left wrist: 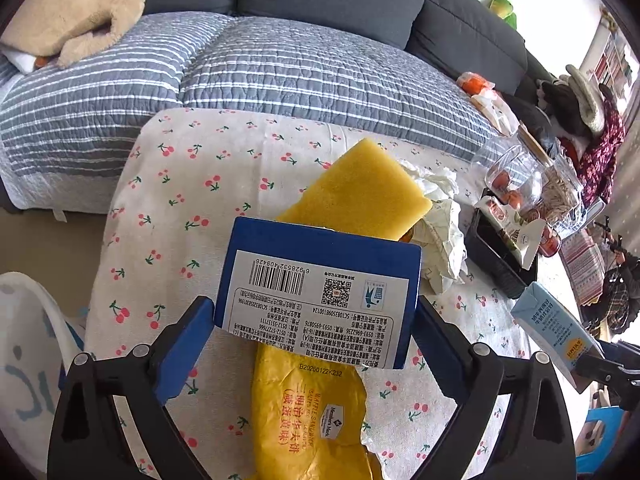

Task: Collect trash
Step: 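Carry the small blue box to the wastebasket and release it with the left tool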

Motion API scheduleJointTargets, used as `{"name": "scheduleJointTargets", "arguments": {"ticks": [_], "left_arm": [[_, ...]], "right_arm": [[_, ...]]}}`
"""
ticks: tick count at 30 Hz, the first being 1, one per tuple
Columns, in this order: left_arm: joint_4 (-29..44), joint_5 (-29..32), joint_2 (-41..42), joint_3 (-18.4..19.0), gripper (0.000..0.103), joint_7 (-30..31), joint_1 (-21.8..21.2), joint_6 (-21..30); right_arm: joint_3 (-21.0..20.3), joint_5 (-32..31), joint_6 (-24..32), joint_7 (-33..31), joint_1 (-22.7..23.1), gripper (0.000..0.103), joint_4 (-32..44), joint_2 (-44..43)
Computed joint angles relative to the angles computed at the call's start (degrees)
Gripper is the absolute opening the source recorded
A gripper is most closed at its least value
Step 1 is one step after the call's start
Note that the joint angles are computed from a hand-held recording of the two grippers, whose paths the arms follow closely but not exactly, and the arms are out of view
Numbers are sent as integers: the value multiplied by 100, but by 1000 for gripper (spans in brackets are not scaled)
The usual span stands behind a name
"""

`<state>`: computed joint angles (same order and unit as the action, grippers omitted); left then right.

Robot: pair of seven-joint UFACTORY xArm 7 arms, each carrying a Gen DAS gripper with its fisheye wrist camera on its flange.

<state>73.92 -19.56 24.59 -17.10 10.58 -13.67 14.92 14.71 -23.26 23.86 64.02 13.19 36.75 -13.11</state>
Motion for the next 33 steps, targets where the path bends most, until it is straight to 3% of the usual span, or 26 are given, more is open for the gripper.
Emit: {"name": "scheduleJointTargets", "arguments": {"ticks": [8,17,27,33], "left_arm": [[-677,-673,-747,-223,98,672,410,-114],[-1458,-1081,-1622,279,98,1307,424,-153],[-2046,-1066,-2162,1018,98,1333,549,-5],[-2182,-366,-2106,1327,98,817,751,-75]], "right_arm": [[166,-267,-13,293,-47,54,208,31],[226,-904,78,758,200,54,870,525],[-20,-1627,178,1180,905,54,1948,1436],[-300,-1695,163,1107,1471,54,2679,2127]]}}
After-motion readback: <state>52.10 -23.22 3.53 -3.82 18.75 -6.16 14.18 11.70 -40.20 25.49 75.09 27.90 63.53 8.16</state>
